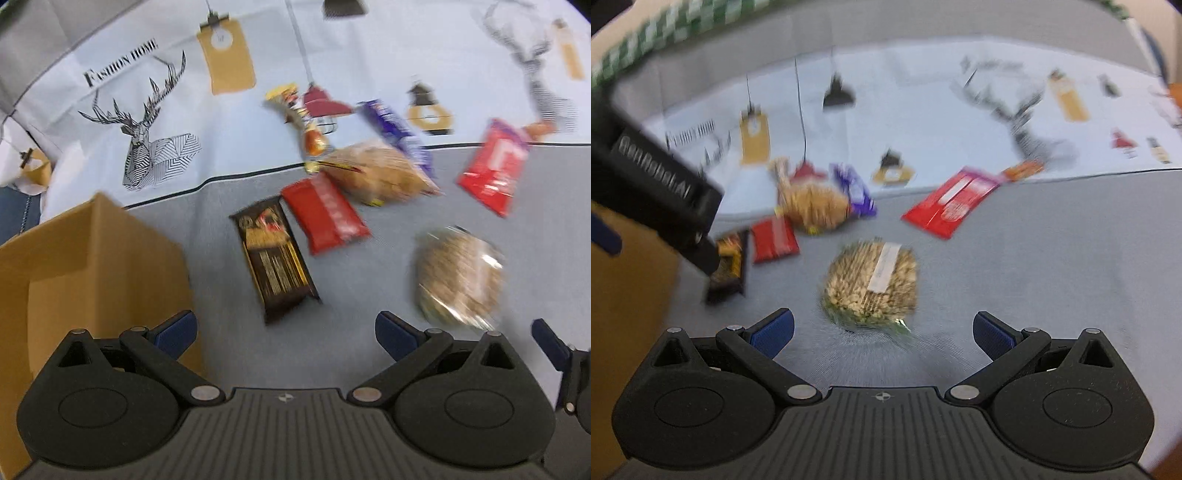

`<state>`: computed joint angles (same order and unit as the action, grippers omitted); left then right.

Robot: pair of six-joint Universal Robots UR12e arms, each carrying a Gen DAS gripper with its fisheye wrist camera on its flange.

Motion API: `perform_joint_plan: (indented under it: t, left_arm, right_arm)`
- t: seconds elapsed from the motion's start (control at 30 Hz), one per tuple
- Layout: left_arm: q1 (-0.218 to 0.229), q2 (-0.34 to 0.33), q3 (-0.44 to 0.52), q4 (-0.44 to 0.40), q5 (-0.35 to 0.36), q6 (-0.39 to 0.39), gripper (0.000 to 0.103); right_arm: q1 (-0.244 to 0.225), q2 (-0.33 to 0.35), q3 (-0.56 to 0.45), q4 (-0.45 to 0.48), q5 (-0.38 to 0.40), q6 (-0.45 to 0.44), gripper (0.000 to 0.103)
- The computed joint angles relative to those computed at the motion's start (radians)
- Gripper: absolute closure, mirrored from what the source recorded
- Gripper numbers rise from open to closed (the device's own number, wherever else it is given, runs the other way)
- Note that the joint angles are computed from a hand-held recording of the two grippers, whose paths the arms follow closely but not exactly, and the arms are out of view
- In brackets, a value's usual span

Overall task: Organize snacks
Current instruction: 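Grasp the round nut pack with the right tool while the left tool grasps the dark biscuit packet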

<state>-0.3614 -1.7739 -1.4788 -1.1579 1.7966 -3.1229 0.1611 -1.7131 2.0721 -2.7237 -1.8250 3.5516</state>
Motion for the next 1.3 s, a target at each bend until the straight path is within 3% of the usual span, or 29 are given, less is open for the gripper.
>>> perform_joint_plan:
  t: [0.07, 0.17, 0.23, 0.3, 0.33, 0.53, 0.8, 0.97, 1.03, 1.07, 1.1, 1.2, 1.3]
  left_arm:
    - [0.002, -0.047, 0.020, 0.005, 0.032, -0.011, 0.000]
    - [0.017, -0.111, 0.063, -0.067, 0.033, -0.042, 0.000]
    - [0.053, -0.115, 0.058, -0.058, -0.071, -0.088, 0.000]
    - [0.090, -0.110, 0.046, -0.047, -0.181, -0.126, 0.000]
    - [0.095, -0.107, 0.037, -0.030, -0.193, -0.113, 0.000]
    - [0.097, -0.085, -0.007, 0.043, -0.186, -0.076, 0.000]
    - [0.099, -0.079, -0.016, 0.041, -0.186, -0.077, 0.000]
    - [0.093, -0.089, 0.013, -0.005, -0.176, -0.095, 0.000]
    - [0.094, -0.090, 0.020, -0.005, -0.181, -0.116, 0.013]
    - [0.095, -0.083, 0.013, 0.018, -0.180, -0.124, 0.034]
    - [0.095, -0.083, 0.017, 0.026, -0.181, -0.121, 0.059]
    - [0.103, -0.070, 0.028, -0.005, -0.200, -0.144, 0.060]
    - [0.095, -0.024, -0.010, 0.049, -0.180, -0.102, 0.060]
  right_arm:
    - [-0.014, 0.051, -0.022, -0.002, 0.016, 0.007, 0.001]
    - [-0.025, 0.113, -0.059, 0.019, -0.001, 0.027, 0.000]
    - [-0.006, 0.147, -0.066, -0.018, -0.092, -0.032, 0.001]
    - [-0.013, 0.149, -0.057, -0.051, -0.083, -0.042, 0.001]
    - [-0.015, 0.149, -0.054, -0.059, -0.081, -0.038, 0.001]
    - [-0.010, 0.163, -0.054, -0.085, -0.105, -0.039, 0.001]
    - [-0.004, 0.163, -0.050, -0.096, -0.120, -0.036, 0.001]
    - [-0.003, 0.165, -0.049, -0.104, -0.123, -0.038, 0.001]
    - [-0.006, 0.162, -0.050, -0.098, -0.115, -0.040, 0.004]
    - [-0.008, 0.160, -0.045, -0.116, -0.109, -0.042, 0.020]
    - [-0.005, 0.161, -0.042, -0.138, -0.123, -0.049, 0.020]
    - [-0.009, 0.158, -0.041, -0.138, -0.128, -0.022, 0.020]
    - [-0.006, 0.157, -0.034, -0.177, -0.171, 0.011, 0.020]
